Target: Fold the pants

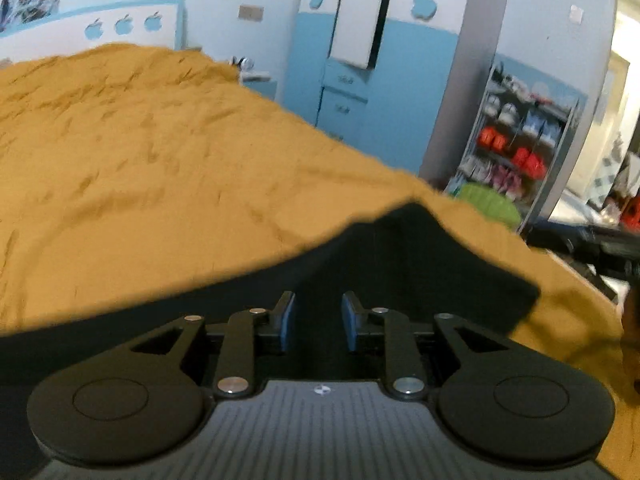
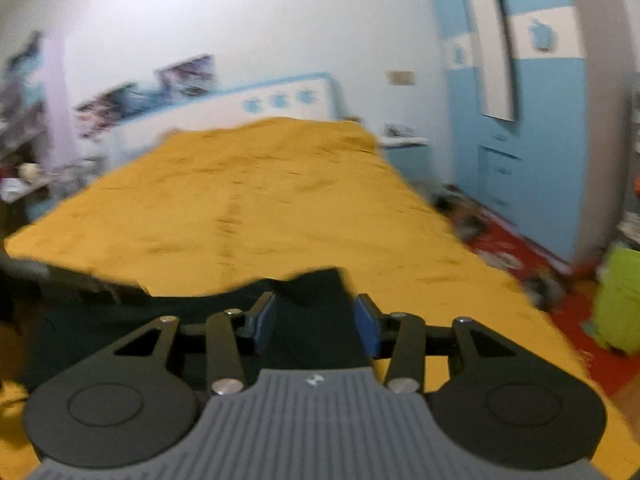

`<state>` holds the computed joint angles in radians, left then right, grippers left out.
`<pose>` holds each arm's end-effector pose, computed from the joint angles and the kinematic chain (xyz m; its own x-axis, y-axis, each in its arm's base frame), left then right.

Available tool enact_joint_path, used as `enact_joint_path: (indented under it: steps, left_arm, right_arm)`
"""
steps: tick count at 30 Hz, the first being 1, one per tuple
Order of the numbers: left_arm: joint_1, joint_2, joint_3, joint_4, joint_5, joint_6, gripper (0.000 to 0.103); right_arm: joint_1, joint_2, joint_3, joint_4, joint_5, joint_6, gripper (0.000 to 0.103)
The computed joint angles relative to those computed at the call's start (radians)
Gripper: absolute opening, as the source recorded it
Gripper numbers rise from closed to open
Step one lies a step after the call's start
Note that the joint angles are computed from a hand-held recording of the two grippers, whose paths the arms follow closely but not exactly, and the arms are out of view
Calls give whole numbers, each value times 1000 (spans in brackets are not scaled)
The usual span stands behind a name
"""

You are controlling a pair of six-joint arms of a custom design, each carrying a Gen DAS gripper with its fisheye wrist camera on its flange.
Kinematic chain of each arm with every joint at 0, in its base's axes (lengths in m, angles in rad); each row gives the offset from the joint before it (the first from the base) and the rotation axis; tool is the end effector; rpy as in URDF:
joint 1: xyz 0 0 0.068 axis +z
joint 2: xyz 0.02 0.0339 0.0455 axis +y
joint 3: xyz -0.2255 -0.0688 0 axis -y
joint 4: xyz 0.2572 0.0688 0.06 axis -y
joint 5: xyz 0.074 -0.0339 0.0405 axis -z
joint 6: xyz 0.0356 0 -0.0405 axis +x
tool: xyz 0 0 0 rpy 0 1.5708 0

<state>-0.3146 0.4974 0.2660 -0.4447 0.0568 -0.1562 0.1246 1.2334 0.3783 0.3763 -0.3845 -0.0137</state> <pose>0.1623 -0.0550 0.1520 -0.6424 0.0457 -0.7650 0.2542 0.9544 -0.1564 0.2507 0.0449 0.1223 -0.4510 -0.0693 -0.8898 -0.4518 0.8776 0.1606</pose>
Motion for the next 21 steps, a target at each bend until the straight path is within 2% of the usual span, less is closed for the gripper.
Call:
enact_joint_path:
  steps: [3, 4, 5, 7, 9, 10, 12, 13, 15, 19, 21]
  left_arm:
    - [-134, -61, -49, -84, -78, -63, 28]
    - [-189, -30, -49, -98, -104, -81, 28]
    - [-240, 11, -37, -117, -117, -105, 28]
    - [-309, 1, -26, -176, -116, -123, 28]
    - [-300, -21, 12, -249, -65, -113, 29]
    - [-265, -47, 31, -291, -16, -96, 29]
    - [-174, -87, 59, -348, 95, -53, 36]
    - [-166, -138, 51, -371, 92, -53, 38]
    - [-221, -252, 41, -413, -17, -85, 47]
    - [-212, -336, 11, -428, -82, -158, 48]
    - [-207, -374, -14, -436, -100, -216, 48]
  right_arm:
    - [127, 68, 34, -35, 72, -77, 39]
    - [161, 103, 62, -75, 104, -94, 39]
    - [177, 141, 105, -153, 119, -112, 39]
    - [170, 213, 196, -361, 110, -166, 39]
    - [160, 155, 194, -499, 107, -268, 39]
    - [148, 119, 190, -548, 96, -283, 39]
    - [115, 60, 188, -594, 65, -254, 39]
    - [98, 33, 175, -584, 45, -230, 39]
    - [99, 5, 154, -531, 43, -168, 39]
    - [191, 7, 124, -355, 129, -62, 39]
    - [235, 93, 139, -217, 164, -33, 39]
